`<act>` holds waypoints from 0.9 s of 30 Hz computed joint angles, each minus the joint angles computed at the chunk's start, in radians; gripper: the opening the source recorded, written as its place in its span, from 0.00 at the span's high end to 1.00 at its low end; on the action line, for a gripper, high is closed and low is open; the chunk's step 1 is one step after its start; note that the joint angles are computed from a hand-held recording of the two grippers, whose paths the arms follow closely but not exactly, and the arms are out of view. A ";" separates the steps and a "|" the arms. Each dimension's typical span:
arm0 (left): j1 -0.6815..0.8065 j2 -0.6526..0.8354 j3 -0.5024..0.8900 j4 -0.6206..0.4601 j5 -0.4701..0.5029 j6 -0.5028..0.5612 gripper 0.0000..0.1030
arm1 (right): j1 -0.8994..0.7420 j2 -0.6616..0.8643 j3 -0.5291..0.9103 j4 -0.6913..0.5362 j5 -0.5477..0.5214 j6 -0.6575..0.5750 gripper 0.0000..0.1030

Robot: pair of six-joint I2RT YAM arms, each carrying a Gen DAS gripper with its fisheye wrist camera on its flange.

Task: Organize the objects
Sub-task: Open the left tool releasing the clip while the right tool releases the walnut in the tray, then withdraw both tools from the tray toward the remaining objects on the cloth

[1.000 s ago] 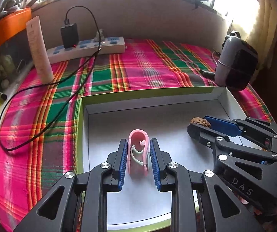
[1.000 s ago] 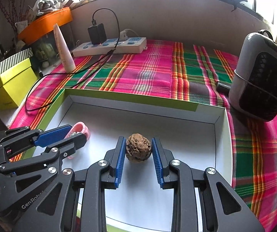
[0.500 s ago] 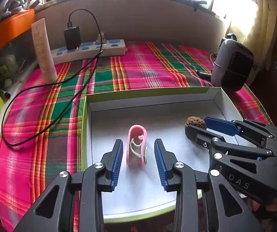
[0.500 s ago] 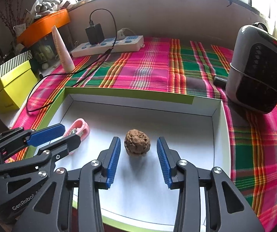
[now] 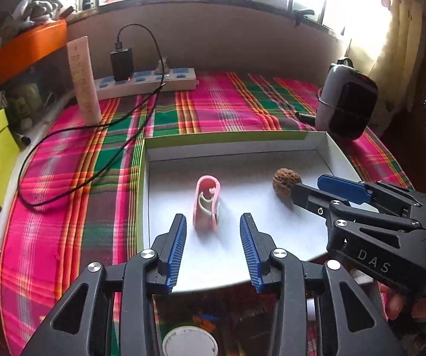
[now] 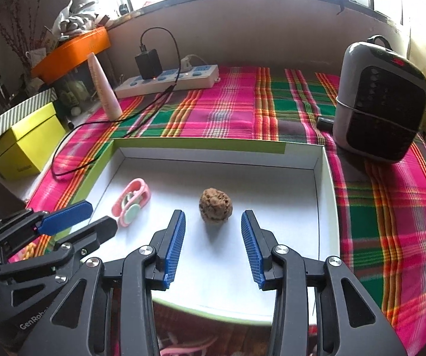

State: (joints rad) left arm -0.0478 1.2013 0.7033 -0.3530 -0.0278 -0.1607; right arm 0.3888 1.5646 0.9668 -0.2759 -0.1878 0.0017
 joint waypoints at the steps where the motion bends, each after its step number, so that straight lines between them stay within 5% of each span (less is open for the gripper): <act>1: -0.006 -0.015 -0.008 -0.005 -0.007 -0.008 0.65 | 0.003 -0.015 -0.011 0.002 0.004 0.002 0.61; 27: -0.203 -0.428 -0.168 -0.215 -0.214 -0.167 0.64 | 0.085 -0.424 -0.342 0.036 0.050 0.065 0.61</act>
State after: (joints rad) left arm -0.2507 0.7731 0.5351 -0.5681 -0.2414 -0.3274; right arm 0.4736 1.1405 0.6244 -0.2396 -0.1377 0.0663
